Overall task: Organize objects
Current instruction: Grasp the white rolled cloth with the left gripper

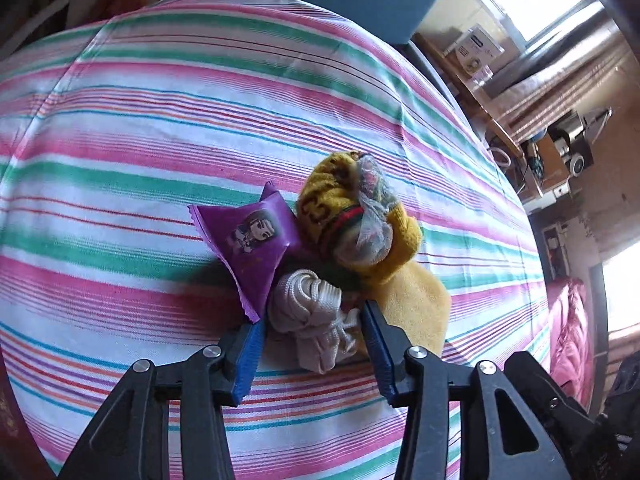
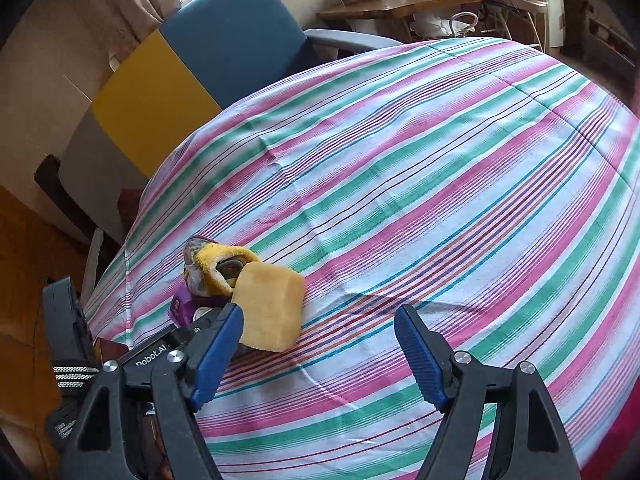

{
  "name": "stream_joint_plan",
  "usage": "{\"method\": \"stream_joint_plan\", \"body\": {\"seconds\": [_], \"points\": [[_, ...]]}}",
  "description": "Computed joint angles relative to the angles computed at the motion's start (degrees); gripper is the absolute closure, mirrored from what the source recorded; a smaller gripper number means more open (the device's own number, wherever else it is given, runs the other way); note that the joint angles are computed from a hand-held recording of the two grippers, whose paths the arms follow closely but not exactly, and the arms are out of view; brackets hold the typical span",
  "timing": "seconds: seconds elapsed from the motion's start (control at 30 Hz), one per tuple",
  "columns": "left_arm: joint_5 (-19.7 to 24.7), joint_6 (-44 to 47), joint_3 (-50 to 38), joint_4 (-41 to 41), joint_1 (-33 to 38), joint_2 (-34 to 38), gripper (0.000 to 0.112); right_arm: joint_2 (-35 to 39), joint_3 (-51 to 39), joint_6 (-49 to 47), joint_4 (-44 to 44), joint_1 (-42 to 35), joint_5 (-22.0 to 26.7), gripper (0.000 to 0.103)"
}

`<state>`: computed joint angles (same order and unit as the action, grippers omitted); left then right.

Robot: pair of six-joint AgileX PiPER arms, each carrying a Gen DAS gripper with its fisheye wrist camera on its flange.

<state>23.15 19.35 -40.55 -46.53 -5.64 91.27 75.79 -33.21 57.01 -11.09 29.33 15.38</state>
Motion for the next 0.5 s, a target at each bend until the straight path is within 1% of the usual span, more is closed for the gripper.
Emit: {"method": "stream_joint_plan", "body": {"seconds": [0.07, 0.17, 0.3, 0.4, 0.5], "points": [[0.3, 2.3, 0.8, 0.4, 0.3, -0.7, 0.076, 0.0, 0.2, -0.9, 0.8, 0.0, -0.2, 0.024], [0.4, 4.4, 3.5, 1.3, 0.6, -3.5, 0.078, 0.1, 0.0, 2.4, -3.1, 0.9, 0.2, 0.025], [0.3, 3.4, 9.5, 5.7, 0.0, -10.7, 0.078, 0.4, -0.2, 4.5, -5.5, 1.2, 0.8, 0.025], [1.1, 0.5, 13.8, 10.6, -0.4, -17.0, 0.078, 1.1, -0.4, 2.4, -3.9, 0.7, 0.9, 0.025], [1.9, -9.4, 17.4, 21.3, -3.7, -24.2, 0.078, 2.4, -1.1, 1.9, -4.0, 1.3, 1.6, 0.025]]}}
